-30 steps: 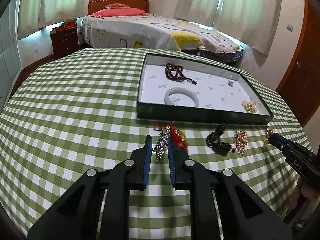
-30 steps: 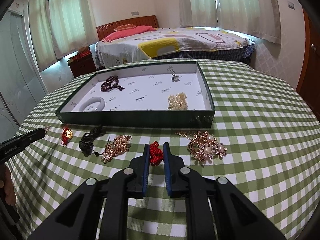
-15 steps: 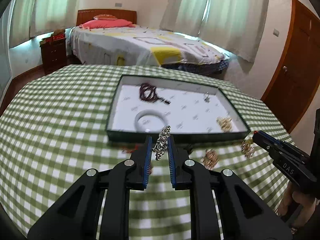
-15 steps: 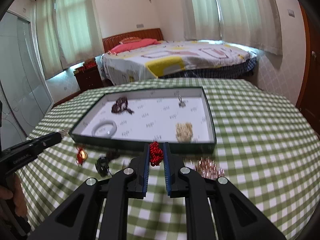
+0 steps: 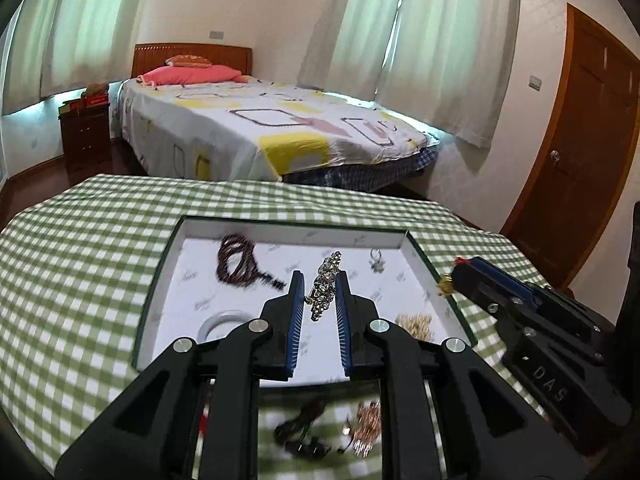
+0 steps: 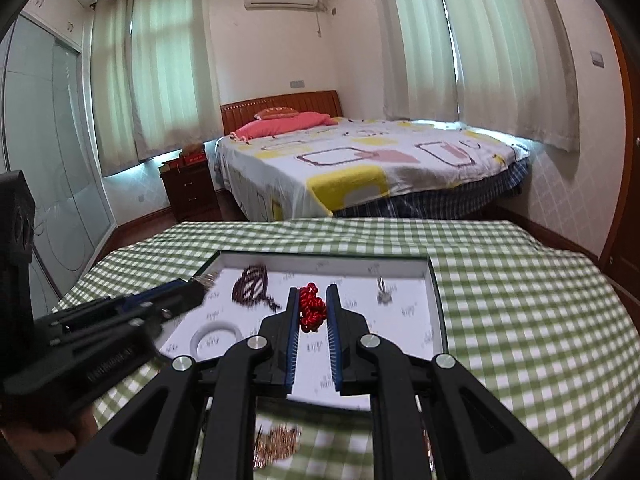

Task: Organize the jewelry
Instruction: 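Carry the red tassel charm with the right tool while the left tool carries the silver brooch into the box, then open the right tool releasing the charm while the left tool releases the silver brooch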

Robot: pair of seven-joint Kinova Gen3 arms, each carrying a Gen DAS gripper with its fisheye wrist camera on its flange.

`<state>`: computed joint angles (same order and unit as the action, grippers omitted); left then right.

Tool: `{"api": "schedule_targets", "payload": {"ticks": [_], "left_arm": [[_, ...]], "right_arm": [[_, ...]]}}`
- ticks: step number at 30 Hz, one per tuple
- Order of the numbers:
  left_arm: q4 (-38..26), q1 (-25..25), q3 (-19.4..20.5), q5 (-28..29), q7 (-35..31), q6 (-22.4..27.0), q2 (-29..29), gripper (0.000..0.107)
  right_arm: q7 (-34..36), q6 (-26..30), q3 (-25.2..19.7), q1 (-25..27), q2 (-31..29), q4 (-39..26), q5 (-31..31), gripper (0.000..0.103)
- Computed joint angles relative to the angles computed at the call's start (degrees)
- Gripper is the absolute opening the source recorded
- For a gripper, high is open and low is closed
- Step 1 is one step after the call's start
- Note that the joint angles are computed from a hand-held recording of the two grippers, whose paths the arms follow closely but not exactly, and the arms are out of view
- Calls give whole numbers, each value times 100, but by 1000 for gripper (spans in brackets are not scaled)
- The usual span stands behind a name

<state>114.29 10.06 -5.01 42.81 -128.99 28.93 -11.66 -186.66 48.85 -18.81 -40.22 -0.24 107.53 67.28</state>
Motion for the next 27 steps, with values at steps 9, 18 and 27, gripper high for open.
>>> {"api": "schedule_targets", "payload": {"ticks": [9, 18, 27], "left_arm": [[-75, -153, 511, -376, 219, -221, 849, 16], [-376, -479, 898, -796, 620, 161, 1394, 16], [-496, -575, 1015, -1076, 879, 293, 1480, 24]], "right_arm": [[597, -799, 434, 203, 504, -11, -656, 14], [1623, -1249, 775, 360, 689, -113, -1775, 14], [2129, -1383, 926, 392, 715, -153, -2316, 15]]}}
